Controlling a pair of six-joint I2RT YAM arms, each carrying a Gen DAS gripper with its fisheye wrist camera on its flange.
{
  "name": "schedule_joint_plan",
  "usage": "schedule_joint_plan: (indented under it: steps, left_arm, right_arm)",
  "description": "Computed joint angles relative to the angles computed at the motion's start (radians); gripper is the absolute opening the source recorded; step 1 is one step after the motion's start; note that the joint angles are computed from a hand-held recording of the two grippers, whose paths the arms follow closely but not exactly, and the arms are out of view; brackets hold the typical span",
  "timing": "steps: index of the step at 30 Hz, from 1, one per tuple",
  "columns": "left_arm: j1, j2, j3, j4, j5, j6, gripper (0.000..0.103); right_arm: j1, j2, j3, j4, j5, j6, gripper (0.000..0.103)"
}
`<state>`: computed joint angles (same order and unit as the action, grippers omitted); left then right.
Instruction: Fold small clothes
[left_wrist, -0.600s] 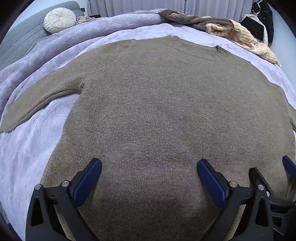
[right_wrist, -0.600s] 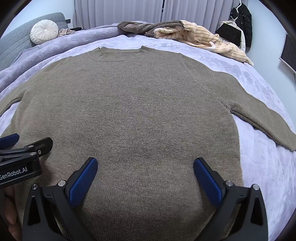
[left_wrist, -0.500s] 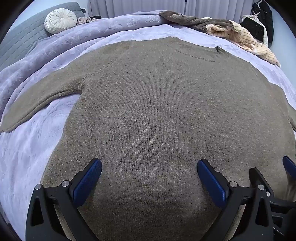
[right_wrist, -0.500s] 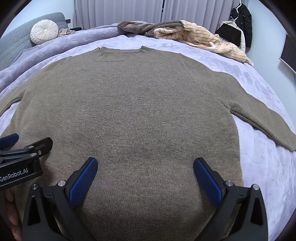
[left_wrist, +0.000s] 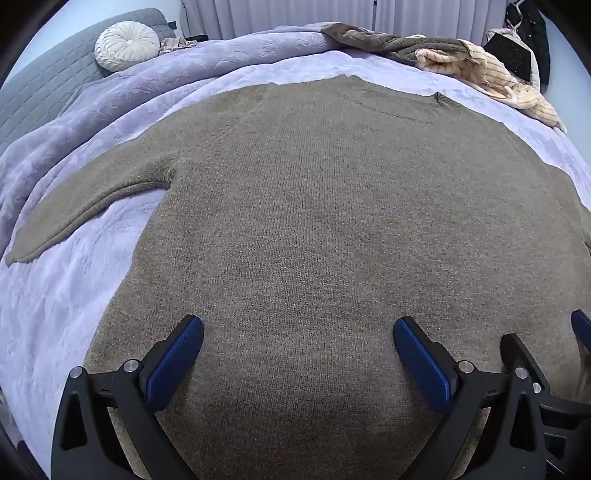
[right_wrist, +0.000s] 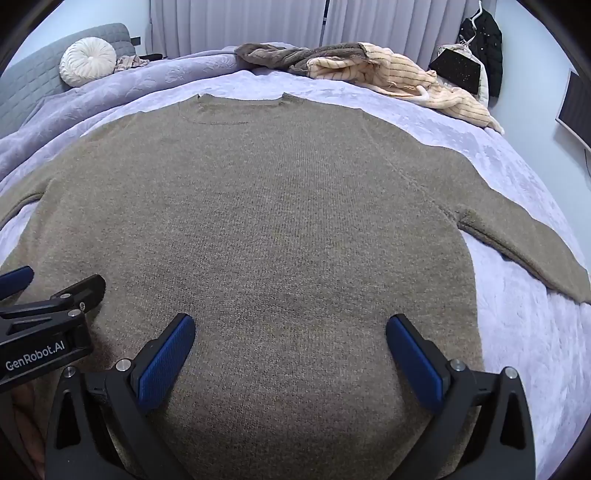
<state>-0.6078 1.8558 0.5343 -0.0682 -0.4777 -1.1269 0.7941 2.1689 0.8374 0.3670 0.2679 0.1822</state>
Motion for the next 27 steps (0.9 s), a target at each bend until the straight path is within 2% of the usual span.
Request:
schedule_joint_plan:
  steps: [6,12,18,27]
  left_arm:
    - [-0.021,0.017,0.014,-0.015,-0.017,-0.026,0.103]
    - [-0.005,0.010,-0.021,0.038,0.033,0.008,0.103]
    - [-0.001,0.016,-0.002,0.018,0.044,0.007,0.103]
    - [0.035,-0.051,0.000,-0.061,0.141,0.013,0.103]
  right_arm:
    - [-0.003,-0.002,-0.007,0.009,-0.006,0.001,0.103]
    - [0.007,-0.004,-0.004,-0.001,0.014,-0.001,0.103]
    - [0.005,-0.011,0.001,-0.023,0.011,0.000,0.103]
    - [-0.007,-0.040,0.100,-0.278,-0.025,-0.001,0.103]
